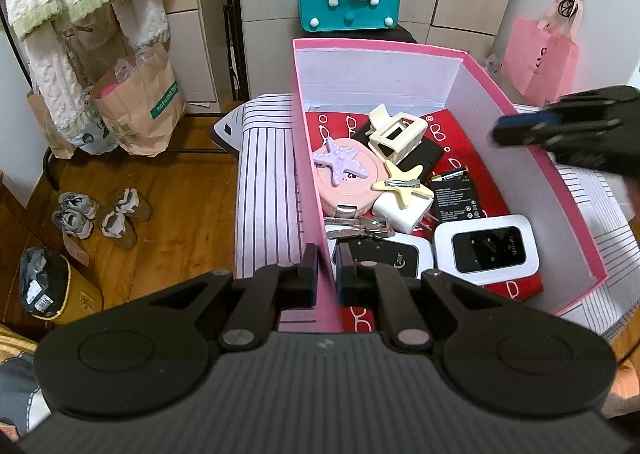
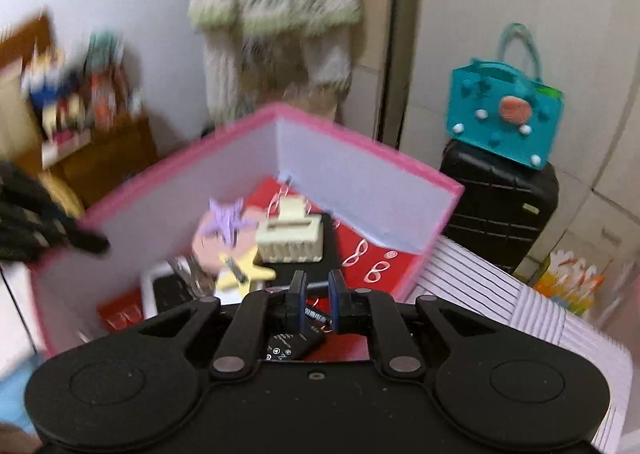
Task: Organize rigid objects
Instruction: 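Carry the AA battery into the box and release it, then grasp the silver keys on the bed with the right gripper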
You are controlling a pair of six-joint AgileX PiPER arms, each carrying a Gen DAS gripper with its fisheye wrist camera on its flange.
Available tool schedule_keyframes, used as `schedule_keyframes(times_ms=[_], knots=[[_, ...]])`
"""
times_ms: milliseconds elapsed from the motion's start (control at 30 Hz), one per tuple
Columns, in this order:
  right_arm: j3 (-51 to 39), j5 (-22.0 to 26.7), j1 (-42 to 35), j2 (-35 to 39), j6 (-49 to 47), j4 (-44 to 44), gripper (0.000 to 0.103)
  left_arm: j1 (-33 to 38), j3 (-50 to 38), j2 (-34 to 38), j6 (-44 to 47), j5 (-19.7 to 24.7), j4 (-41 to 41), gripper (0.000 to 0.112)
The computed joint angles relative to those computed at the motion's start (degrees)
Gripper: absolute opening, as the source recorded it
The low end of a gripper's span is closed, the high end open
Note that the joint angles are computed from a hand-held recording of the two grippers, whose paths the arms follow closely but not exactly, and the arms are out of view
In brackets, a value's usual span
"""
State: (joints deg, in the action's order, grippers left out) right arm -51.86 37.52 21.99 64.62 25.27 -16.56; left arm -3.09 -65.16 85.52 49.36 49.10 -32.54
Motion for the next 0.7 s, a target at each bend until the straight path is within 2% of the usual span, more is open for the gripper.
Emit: schedule_keyframes(times_ms=[100, 200, 333, 433, 533, 700], knots=[[2.59, 2.72, 2.1, -7.41, 8.96, -7.41, 0.019, 1.07, -0.99, 0.71, -0.21, 1.61, -1.12, 0.008], [4.44, 6.97, 3.57, -13.17, 13.99, -11.73, 0.022, 0.92, -0.55, 0.28, -0.48, 1.09, -1.03, 0.008], [7.68, 7.17, -4.33, -17.73, 8.42, -6.95, 0.023, 0.66, -0.25, 0.07, -1.05, 0.56, -0.87, 0.008], [11.24, 5.03, -15.18, -20.84, -2.7, 2.75, 0.027, 1.01, 0.06, 0.02, -0.96, 0.47, -1.46, 0.008], [15.05, 2.48, -23.09, -22.12, -10.3, 8.7, 0.032, 1.05, -0.18, 0.12, -1.86, 0.79, -1.35, 0.008], [19.99, -1.82, -28.17, -21.74, -15.58, 11.57, 0.035, 0.83, -1.01, 0.6, -2.68, 1.39, -0.64, 0.008]])
